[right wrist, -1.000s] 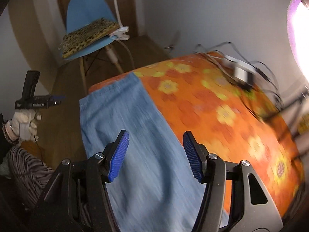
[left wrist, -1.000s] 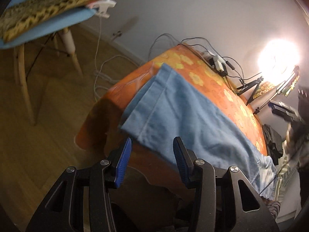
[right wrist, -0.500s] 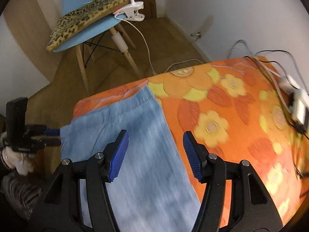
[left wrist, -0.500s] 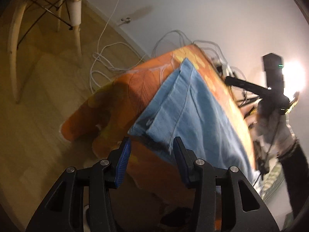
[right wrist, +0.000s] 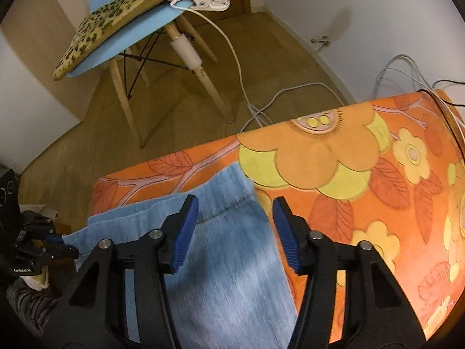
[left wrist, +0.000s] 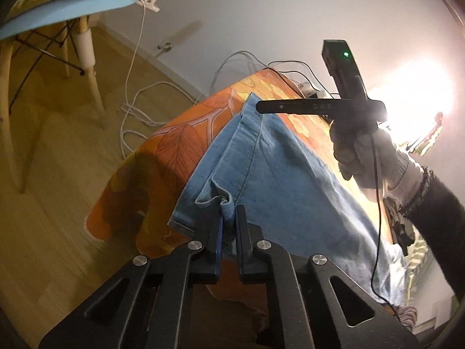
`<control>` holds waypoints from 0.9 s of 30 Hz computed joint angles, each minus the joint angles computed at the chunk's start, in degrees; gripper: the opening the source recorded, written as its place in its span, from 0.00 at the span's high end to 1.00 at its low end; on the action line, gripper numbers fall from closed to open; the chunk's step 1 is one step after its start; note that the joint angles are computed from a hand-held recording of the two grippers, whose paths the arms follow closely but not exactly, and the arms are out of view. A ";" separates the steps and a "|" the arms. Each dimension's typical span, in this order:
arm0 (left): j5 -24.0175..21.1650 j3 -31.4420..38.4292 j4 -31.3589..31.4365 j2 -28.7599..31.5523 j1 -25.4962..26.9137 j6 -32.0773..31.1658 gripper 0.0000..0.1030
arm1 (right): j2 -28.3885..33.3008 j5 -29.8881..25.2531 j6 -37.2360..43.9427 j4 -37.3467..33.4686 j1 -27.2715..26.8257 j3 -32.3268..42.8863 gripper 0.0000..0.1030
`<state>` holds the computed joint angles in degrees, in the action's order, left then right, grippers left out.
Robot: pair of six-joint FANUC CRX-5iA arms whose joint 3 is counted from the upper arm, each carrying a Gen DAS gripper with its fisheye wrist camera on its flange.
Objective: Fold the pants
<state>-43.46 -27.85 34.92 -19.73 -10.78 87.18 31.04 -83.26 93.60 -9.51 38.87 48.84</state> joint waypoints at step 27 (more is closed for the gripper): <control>2.64 -10.03 16.22 -2.62 3.21 -10.42 0.66 | -6.60 7.39 -2.35 11.81 5.33 -10.04 0.89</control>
